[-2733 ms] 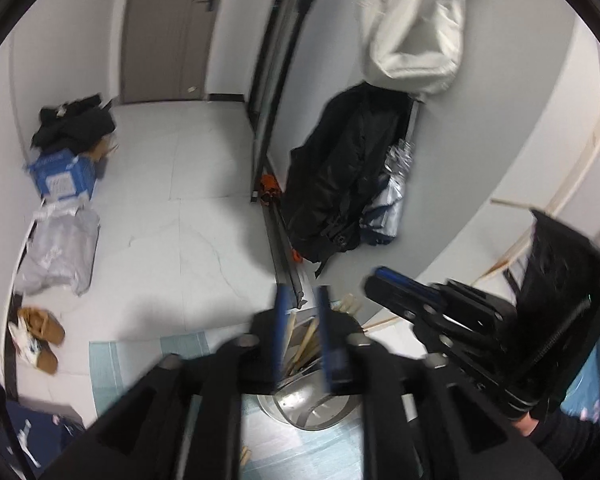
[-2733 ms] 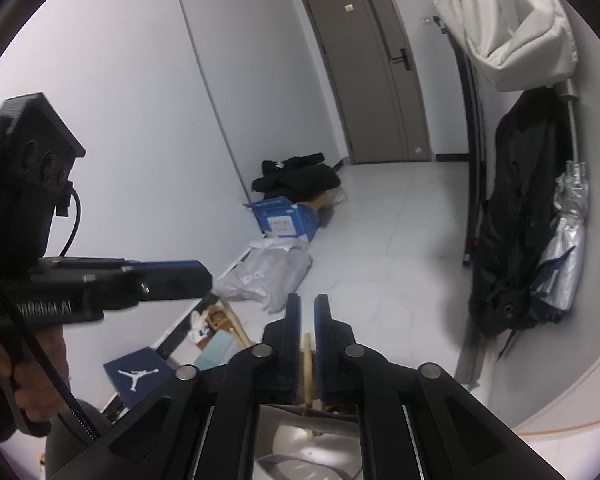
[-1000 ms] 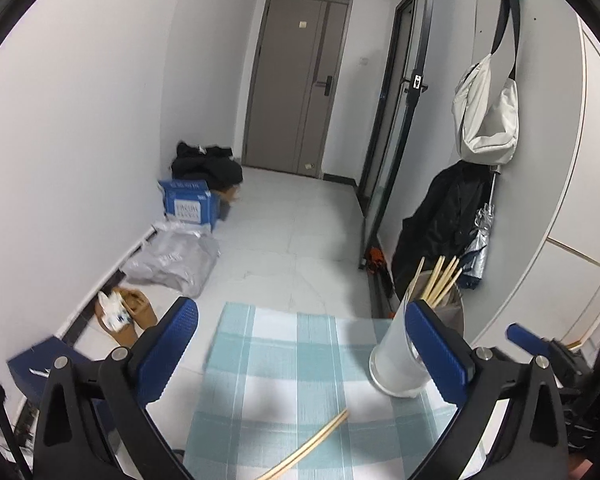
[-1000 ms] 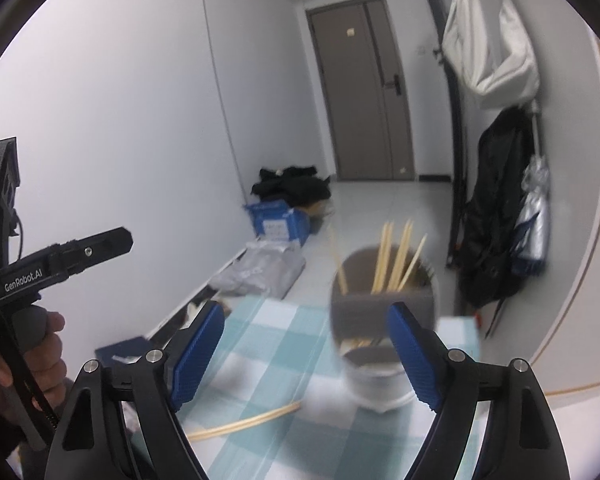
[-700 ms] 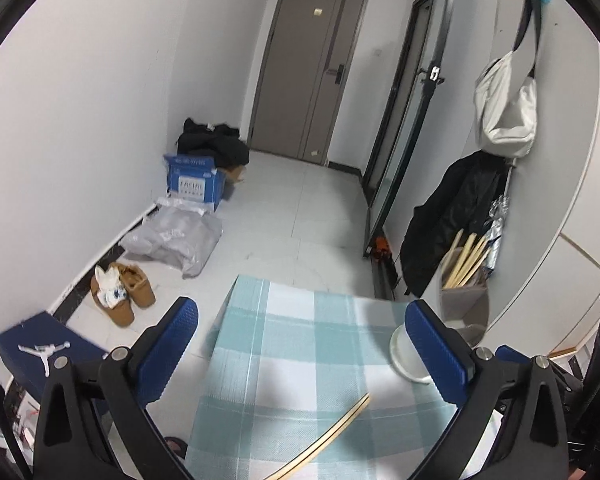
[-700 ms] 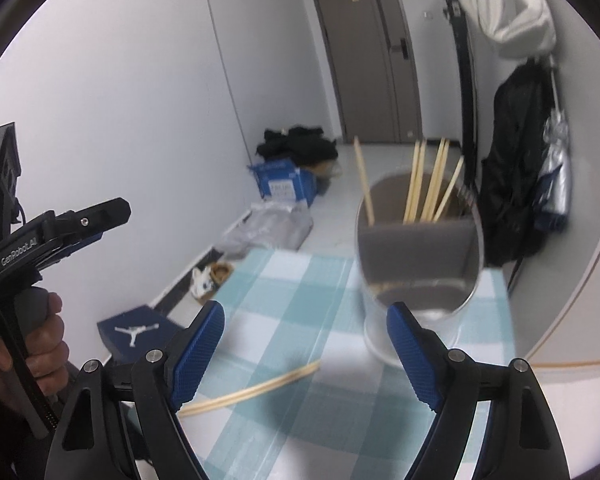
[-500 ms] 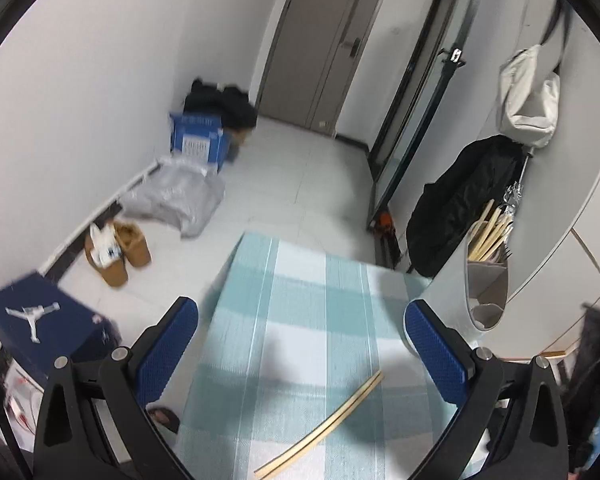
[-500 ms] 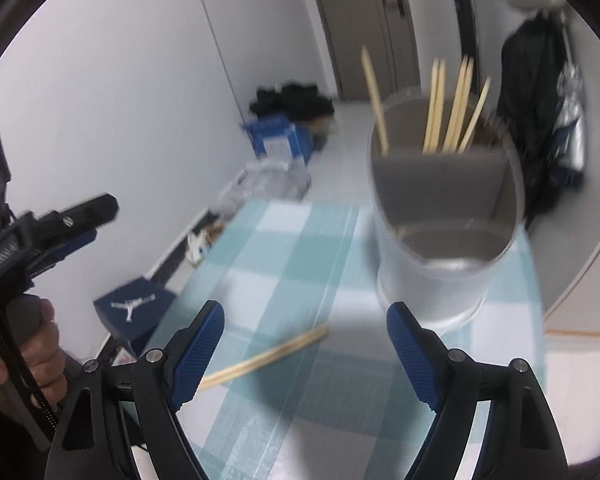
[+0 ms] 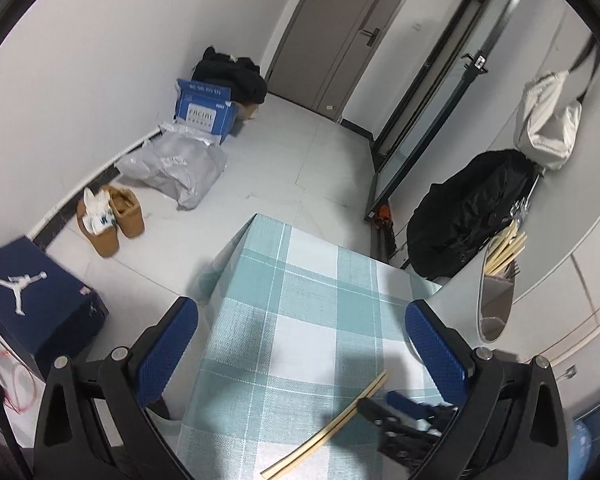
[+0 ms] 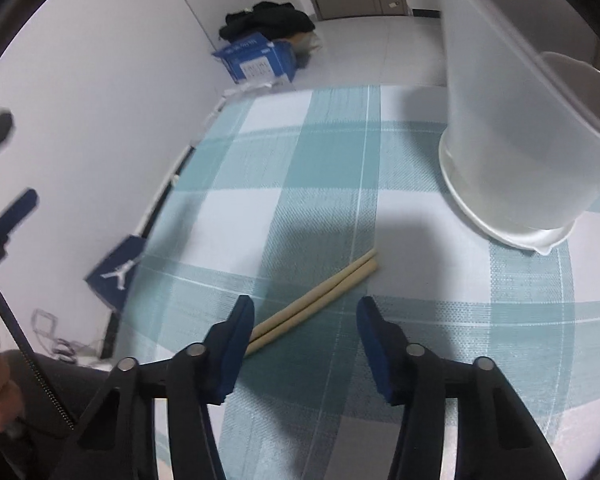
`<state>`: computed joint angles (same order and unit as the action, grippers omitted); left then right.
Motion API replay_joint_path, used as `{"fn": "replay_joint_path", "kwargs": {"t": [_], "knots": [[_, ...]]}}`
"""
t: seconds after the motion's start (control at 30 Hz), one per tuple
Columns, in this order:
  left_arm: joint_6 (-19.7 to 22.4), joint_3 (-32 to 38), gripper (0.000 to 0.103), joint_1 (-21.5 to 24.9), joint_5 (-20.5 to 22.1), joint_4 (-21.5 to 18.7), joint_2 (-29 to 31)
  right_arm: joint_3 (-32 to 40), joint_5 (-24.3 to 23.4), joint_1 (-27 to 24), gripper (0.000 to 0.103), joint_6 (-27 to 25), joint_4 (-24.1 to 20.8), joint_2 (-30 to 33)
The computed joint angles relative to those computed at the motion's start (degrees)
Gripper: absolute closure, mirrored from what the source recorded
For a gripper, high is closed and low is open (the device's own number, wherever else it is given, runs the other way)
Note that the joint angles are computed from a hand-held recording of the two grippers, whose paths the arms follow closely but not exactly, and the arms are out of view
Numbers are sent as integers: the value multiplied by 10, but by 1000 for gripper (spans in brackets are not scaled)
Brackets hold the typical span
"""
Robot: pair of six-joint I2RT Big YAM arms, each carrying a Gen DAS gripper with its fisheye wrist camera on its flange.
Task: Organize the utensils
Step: 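Withdraw both grippers from the holder toward the last two chopsticks, then lower the right gripper onto a chopstick and close on it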
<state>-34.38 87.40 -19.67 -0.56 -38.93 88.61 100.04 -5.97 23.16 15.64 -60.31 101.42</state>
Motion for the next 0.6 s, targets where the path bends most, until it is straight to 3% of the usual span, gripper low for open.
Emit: {"fn": "replay_joint_path", "kwargs": {"t": [0.13,0.17,0.33,0.6], "knots": [[-25,-10,1,11,12,6,-6,30,25,15,67,-16,-28,20],[-30,-9,1,12,13,5,-5,31,33,17,74,-21,-28,20],[-51,-14,1,17,27,9,-8,32,30,16,86,-49,-43,17],[-61,-15,1,20,36,12,-9,93,42,16,89,-91,-111,53]]}}
